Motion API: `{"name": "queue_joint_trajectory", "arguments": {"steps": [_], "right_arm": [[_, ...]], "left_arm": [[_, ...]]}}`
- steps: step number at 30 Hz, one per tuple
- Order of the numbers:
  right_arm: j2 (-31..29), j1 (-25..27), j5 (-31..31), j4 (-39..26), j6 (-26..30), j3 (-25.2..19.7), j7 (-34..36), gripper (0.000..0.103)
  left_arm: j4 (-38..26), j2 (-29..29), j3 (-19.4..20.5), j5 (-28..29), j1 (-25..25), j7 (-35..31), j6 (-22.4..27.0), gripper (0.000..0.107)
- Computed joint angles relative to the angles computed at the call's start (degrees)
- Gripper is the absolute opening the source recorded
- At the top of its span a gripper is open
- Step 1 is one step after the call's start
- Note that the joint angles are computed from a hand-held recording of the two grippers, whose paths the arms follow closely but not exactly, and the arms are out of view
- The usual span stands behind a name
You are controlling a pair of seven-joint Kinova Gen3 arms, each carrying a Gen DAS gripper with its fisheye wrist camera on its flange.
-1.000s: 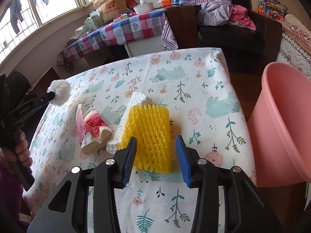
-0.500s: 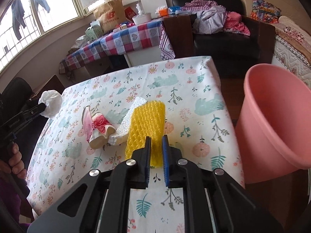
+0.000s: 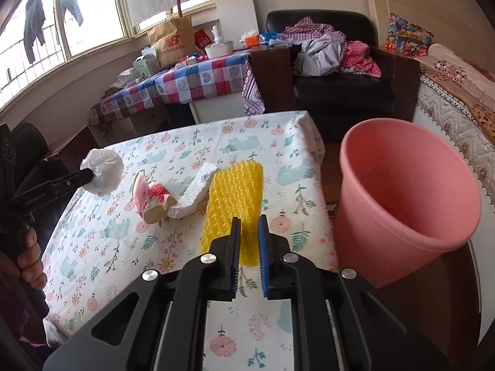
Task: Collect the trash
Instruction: 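Carry the white plastic bag and yellow foam net over the pink bucket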
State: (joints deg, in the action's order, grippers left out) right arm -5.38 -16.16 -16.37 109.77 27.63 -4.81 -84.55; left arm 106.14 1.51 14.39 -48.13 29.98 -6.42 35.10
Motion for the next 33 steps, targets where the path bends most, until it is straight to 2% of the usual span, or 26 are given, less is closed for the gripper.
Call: {"name": "queue_joint_trajectory", "arguments": {"steps": [4,10,19,27,33], "right_arm": [[-2.05,1.05,-0.02,1.39,-1.34,1.23,-0.16,0.011],[-3.29,3.05,-0.05,2.27,-2.95,3.60,-0.80,0.011],[-3.43,7.57,1.47,2.12,-5.69,6.33,-3.45,0.011],[-1.75,10.39,2.91,2.09,-7.06,7.40,-5.51,0.011],[-0.14,11.48,3.11,2.20,-7.50,7.18,-5.74,0.011]], "left_arm": [[-3.46,2.24,0.33,-0.29,1.57,-2.06,0.04,0.007],[-9.35,5.82,-1.20,0.14,5.30,-5.98,0.20,0.007],[-19.47,12.46,-4.40,3.31,10.44,-15.43,-2.34,0.007],[-31.18,20.98,-5.54,9.49,13.19,-25.84,-2.75,0.008],[-38.73,26.70,-5.93,15.48,14.05,-33.80,-0.52,0.008]]}}
